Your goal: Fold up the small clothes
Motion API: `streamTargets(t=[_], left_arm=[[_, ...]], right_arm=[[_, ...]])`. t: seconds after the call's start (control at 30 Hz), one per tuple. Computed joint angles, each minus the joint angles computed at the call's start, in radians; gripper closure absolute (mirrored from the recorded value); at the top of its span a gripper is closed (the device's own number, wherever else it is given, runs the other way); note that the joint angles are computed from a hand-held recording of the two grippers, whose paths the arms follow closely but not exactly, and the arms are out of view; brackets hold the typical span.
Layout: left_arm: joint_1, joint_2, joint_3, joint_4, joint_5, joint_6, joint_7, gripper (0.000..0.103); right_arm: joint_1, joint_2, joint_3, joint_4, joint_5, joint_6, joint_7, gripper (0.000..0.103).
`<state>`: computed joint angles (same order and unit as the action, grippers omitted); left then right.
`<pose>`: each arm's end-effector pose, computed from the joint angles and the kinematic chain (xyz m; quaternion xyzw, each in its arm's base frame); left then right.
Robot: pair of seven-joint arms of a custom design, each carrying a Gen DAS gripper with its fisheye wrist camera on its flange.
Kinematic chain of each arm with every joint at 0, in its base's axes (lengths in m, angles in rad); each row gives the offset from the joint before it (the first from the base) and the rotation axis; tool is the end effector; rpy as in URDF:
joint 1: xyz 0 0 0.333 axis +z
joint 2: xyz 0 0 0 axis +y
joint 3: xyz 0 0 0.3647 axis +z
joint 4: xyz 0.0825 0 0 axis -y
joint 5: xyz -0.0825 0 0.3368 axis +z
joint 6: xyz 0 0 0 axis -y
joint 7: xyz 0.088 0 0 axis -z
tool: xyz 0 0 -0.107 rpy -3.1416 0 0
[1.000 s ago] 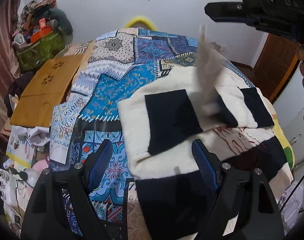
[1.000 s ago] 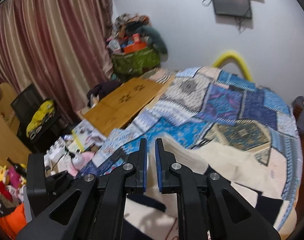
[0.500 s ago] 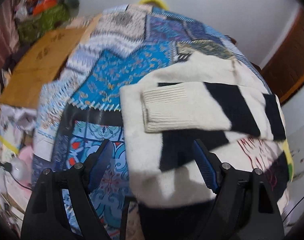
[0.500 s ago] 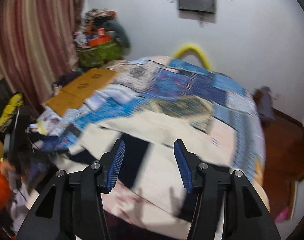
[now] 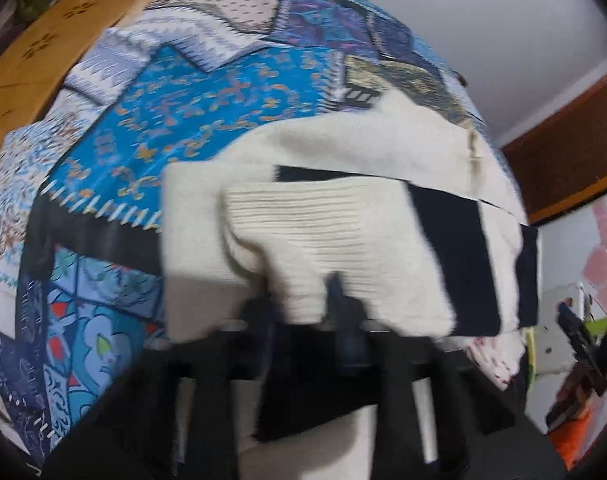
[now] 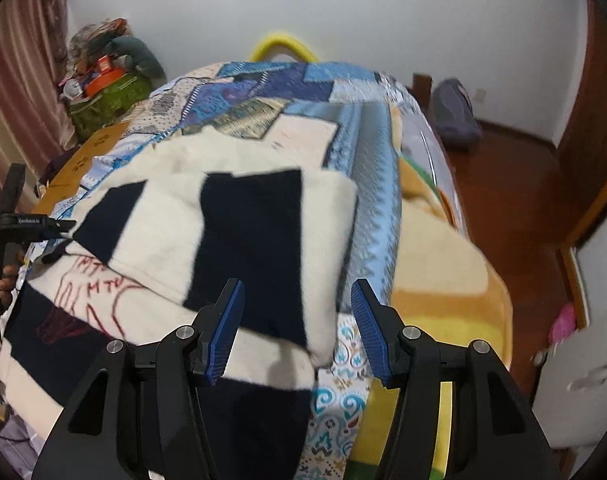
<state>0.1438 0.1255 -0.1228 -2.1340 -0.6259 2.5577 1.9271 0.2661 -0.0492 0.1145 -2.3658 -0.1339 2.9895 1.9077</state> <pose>0.5533 0.0225 0.4560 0.7316 -0.6322 0.2551 0.0039 0.4631 0.1964 0.5039 -0.7218 0.6079 -0.1672 0.2855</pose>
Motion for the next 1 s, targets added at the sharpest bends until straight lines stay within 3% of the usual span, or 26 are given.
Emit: streamTargets(t=[0.13, 0.37, 0.5, 0.63, 0.77, 0.87, 0.97, 1.0], left_arm=[[-0.031, -0.041, -0.001, -0.004, 0.108, 0.063, -0.040, 0.091], [-0.061, -0.160, 0.033, -0.005, 0.014, 0.138, 0.077, 0.091], [-0.081, -0.182, 0.063, -0.046, 0.064, 0.177, 0.065, 0.091], [-0.070, -0.143, 0.081, -0.090, 0.151, 0.179, -0.011, 0.091], [-0.038, -0.086, 0.076, -0.102, 0.092, 0.138, 0.019, 0.091], [-0.024, -0.058, 0.058, -0.116, 0.117, 0.147, 0.013, 0.088], [-0.020, -0.053, 0.044, -0.141, 0.166, 0.188, -0.027, 0.077], [-0.021, -0.052, 0.044, -0.148, 0.195, 0.209, -0.053, 0.069]], right_arm=[[0.020, 0.007, -0.014, -0.025, 0.121, 0.026, -0.093, 0.052], [0.053, 0.046, -0.015, -0.010, 0.305, 0.046, -0.238, 0.052], [0.065, 0.061, -0.012, 0.001, 0.357, 0.034, -0.283, 0.052], [0.074, 0.068, -0.014, 0.014, 0.347, 0.021, -0.279, 0.052], [0.082, 0.070, -0.013, 0.033, 0.330, 0.023, -0.278, 0.052], [0.091, 0.091, -0.017, 0.063, 0.283, 0.022, -0.244, 0.052], [0.106, 0.124, -0.036, 0.094, 0.207, 0.011, -0.189, 0.052], [0.115, 0.137, -0.047, 0.105, 0.175, -0.002, -0.164, 0.052]])
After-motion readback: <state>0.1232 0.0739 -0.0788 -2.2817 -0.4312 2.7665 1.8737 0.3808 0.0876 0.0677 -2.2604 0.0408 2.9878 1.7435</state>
